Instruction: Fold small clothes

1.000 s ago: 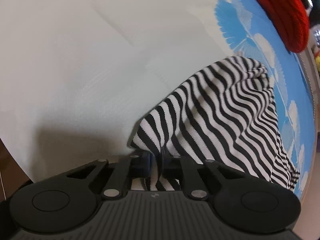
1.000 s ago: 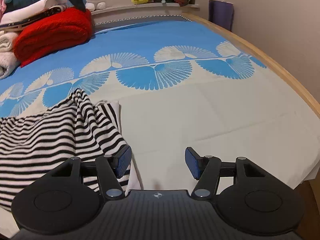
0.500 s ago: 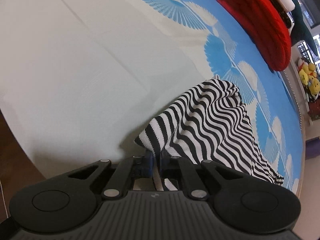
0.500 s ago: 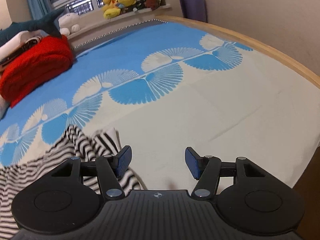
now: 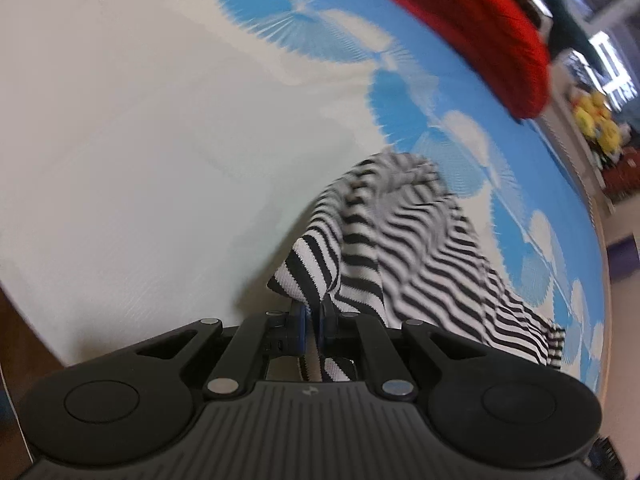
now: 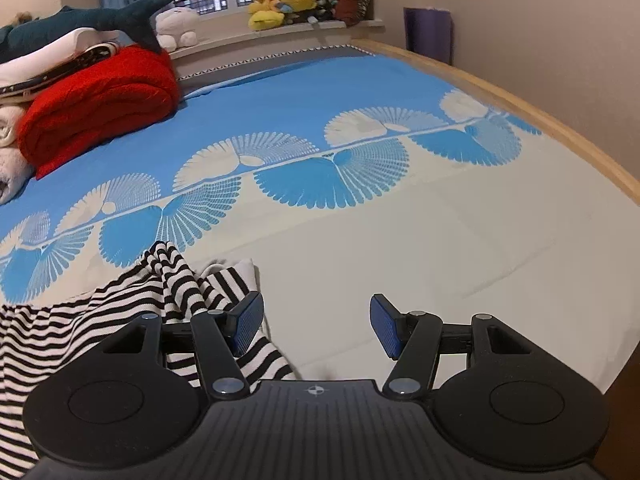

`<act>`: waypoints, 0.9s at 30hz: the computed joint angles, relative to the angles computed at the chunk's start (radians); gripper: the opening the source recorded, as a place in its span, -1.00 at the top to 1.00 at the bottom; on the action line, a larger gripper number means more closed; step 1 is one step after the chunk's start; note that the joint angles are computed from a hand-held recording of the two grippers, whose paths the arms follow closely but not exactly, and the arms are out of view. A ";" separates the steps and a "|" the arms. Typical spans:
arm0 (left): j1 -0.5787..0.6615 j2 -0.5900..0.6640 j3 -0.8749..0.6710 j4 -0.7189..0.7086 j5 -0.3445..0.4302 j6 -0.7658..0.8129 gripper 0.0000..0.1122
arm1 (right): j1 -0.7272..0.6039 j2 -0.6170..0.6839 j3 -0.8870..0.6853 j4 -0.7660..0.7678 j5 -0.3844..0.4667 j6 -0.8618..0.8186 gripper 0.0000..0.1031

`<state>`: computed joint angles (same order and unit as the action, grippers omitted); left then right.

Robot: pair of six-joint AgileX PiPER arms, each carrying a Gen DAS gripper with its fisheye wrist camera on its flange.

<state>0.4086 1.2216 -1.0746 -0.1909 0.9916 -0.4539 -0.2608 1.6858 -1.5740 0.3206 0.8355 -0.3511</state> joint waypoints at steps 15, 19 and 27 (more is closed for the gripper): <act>-0.531 0.027 -0.013 -0.169 -0.492 0.121 0.92 | -0.217 -0.020 0.000 0.203 0.025 -0.412 -0.18; -0.686 0.152 -0.072 -0.453 -0.582 0.419 0.94 | -0.280 -0.005 -0.037 0.233 0.066 -0.408 -0.18; -0.921 0.557 -0.442 -0.406 -0.349 0.441 0.83 | -0.326 0.003 -0.067 0.264 0.128 -0.439 -0.18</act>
<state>-0.5129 1.7789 -1.5163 -0.5972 0.6421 -0.0125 -0.5868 1.6893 -1.6407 0.5848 0.9634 -0.7897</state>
